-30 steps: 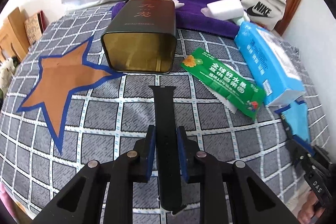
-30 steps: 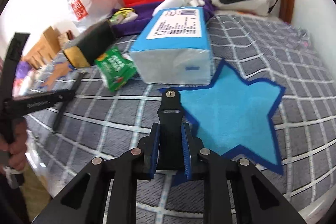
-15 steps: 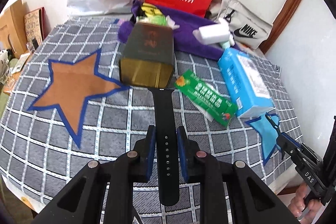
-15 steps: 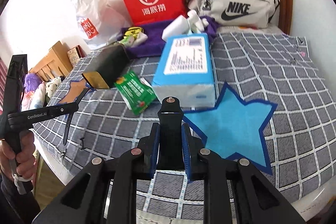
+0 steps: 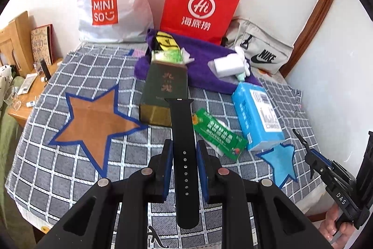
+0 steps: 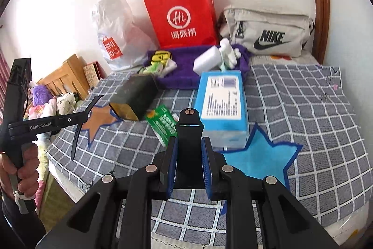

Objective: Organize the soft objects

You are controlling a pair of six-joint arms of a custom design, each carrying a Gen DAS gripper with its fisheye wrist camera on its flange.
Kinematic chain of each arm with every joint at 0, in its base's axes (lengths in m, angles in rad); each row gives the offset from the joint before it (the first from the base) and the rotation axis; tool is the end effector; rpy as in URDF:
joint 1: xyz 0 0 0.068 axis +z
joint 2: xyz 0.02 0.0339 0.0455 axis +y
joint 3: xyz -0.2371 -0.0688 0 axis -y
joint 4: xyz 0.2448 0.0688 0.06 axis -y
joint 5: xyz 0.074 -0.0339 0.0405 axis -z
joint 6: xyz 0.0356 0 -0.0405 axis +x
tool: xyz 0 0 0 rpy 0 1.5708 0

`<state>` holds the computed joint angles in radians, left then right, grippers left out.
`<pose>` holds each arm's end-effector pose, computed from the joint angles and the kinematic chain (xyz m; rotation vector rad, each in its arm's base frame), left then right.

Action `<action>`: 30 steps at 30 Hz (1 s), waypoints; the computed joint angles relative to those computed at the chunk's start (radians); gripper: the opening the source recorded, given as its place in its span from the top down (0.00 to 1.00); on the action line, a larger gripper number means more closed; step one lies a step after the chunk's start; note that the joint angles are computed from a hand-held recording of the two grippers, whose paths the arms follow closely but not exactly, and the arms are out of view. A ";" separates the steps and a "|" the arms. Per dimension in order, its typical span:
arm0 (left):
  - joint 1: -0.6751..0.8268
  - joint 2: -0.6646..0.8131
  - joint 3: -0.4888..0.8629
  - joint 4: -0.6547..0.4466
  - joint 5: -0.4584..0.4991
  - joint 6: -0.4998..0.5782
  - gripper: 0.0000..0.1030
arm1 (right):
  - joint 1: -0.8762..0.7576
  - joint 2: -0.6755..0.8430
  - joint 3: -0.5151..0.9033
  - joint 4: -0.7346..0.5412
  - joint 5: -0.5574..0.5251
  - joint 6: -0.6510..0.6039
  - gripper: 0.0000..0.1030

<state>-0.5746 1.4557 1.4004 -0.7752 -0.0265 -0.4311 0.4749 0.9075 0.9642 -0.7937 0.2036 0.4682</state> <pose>0.2644 -0.1701 0.3145 0.1628 2.4412 -0.4291 0.1773 0.0831 0.3009 0.0963 2.3003 0.2534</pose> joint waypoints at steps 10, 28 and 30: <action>0.029 0.029 0.119 -0.052 0.020 0.018 0.81 | -0.030 0.067 0.123 -0.015 -0.006 -0.026 0.80; 0.059 0.179 0.371 -0.121 0.036 0.058 0.81 | -0.115 0.250 0.305 0.039 -0.082 -0.116 0.80; 0.062 0.205 0.405 -0.129 0.042 0.060 0.81 | -0.125 0.270 0.321 0.044 -0.092 -0.125 0.80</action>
